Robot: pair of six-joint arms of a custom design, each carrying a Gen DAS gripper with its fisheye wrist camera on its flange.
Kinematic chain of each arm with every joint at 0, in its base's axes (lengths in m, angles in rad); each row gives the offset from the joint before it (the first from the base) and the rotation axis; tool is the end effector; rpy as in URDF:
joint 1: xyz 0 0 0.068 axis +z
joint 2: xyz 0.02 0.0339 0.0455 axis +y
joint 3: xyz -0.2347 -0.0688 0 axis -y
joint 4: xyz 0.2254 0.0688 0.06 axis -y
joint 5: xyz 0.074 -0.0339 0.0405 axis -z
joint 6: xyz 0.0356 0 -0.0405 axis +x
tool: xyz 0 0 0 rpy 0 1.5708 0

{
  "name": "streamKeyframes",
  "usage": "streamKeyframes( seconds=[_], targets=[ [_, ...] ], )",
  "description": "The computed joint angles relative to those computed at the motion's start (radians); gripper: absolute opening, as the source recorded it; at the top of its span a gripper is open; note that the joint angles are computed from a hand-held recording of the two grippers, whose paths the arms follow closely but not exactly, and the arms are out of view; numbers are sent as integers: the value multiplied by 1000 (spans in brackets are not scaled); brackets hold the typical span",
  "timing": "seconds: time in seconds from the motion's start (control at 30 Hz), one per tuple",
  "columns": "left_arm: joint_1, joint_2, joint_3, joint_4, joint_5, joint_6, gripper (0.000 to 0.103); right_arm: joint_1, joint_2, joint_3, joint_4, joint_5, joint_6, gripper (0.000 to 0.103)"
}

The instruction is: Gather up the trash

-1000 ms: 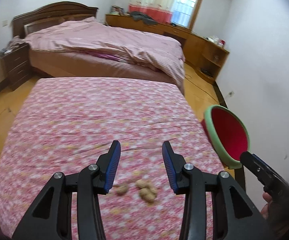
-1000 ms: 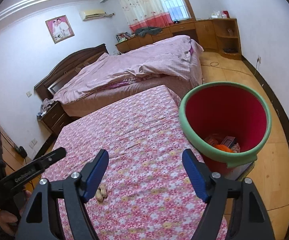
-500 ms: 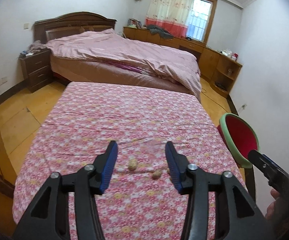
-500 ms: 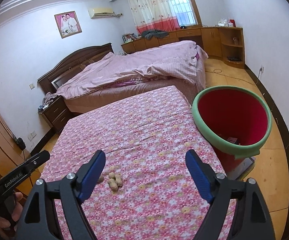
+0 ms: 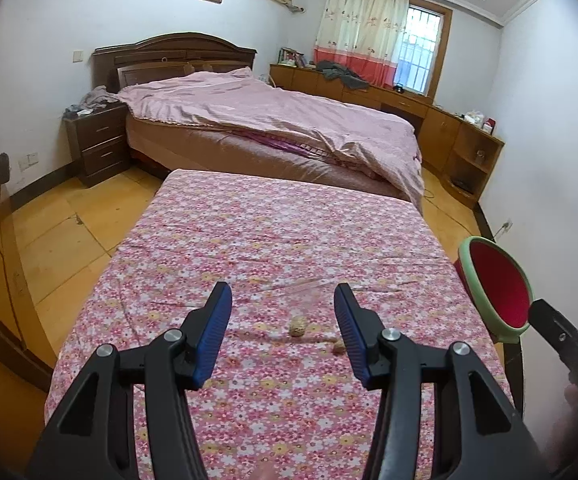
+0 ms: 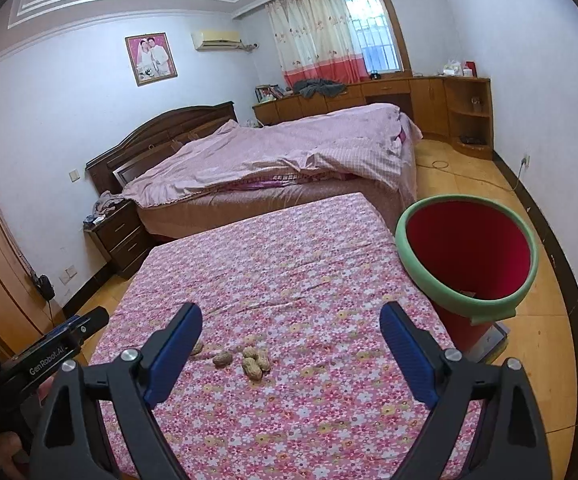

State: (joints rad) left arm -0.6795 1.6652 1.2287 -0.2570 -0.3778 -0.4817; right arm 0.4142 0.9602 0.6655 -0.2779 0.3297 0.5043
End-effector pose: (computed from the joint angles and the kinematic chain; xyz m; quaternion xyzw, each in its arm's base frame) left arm 0.2837 -0.2123 0.2378 0.0084 0.8928 -0.0867 0.4421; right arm 0.1960 0.0736 0.2394 0.1175 0.8617 0.0801 0.4871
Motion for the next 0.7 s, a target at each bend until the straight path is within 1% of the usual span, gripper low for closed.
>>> streamKeyframes(
  seconds=[0.23,0.7],
  targets=[
    [-8,10,5,-11,-34,-16,53,16,1,-9,5,29,4,92],
    [-12,18,4,-6,-66,-16,53,9,4,-17,3,14,13,93]
  ],
)
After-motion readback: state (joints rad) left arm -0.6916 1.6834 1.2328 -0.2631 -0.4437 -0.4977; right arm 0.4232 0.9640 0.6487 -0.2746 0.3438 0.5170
